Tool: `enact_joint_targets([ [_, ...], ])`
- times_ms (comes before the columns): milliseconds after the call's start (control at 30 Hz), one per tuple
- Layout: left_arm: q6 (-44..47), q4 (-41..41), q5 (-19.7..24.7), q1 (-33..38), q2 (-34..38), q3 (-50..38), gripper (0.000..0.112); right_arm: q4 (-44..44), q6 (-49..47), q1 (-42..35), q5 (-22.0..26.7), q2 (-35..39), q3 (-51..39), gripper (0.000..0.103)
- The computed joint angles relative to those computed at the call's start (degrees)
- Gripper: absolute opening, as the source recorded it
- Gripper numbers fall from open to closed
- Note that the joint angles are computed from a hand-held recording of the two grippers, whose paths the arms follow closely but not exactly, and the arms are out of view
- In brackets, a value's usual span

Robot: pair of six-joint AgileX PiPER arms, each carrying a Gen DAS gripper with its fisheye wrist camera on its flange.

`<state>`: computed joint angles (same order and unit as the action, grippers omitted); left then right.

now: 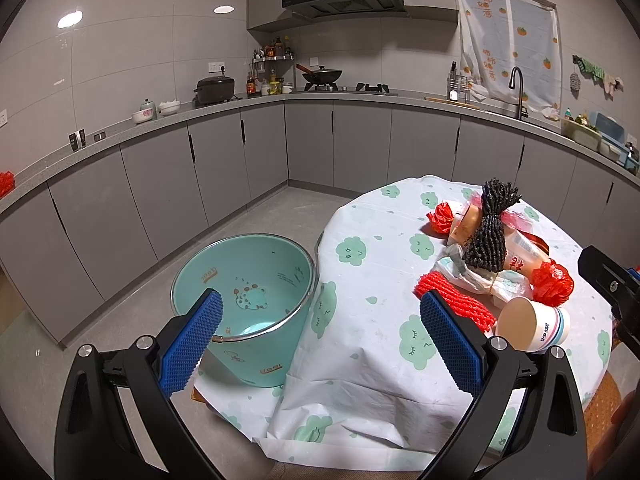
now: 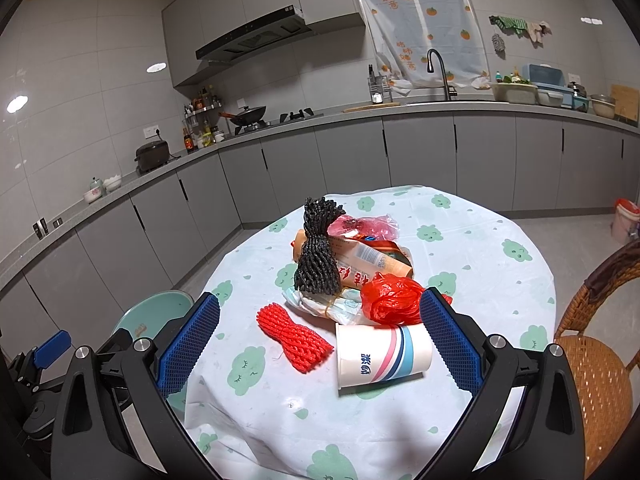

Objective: Collect trash

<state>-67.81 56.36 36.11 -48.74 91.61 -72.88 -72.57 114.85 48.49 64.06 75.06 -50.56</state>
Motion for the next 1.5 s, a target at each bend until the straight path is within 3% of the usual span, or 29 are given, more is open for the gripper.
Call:
enact_joint_targets([
  [667,-0.84,0.12,0.50,-0.29,1.19,-0.04,0.097,-0.02,1.15,-0.63,-0.34,0.22,0.44,0.099],
  [867,2.68,-2.43,-0.77,0.58,2.67,-0.87,0.097,2.25,0.92,-4.35,-1.95,-0.10,1.96,0.099],
  [1033,7.40,-5.59,-3.03,1.69,5.89,-2.17,0.097,7.93,-0.76,-12.83,-10.12,-2.47,5.72,0.099],
  [1333,16.15,-14.79,-4.14,4.68,11.77,-6.62,0.097,12.67,-7.09,-22.35,-24.78,2.52,7.92,0.099],
  [1500,20.99,-18.98,-3.47,4.78,15.31,-10.99,0.097,12.39,-7.90,-25.77,-28.58,4.58,8.61,0.099],
])
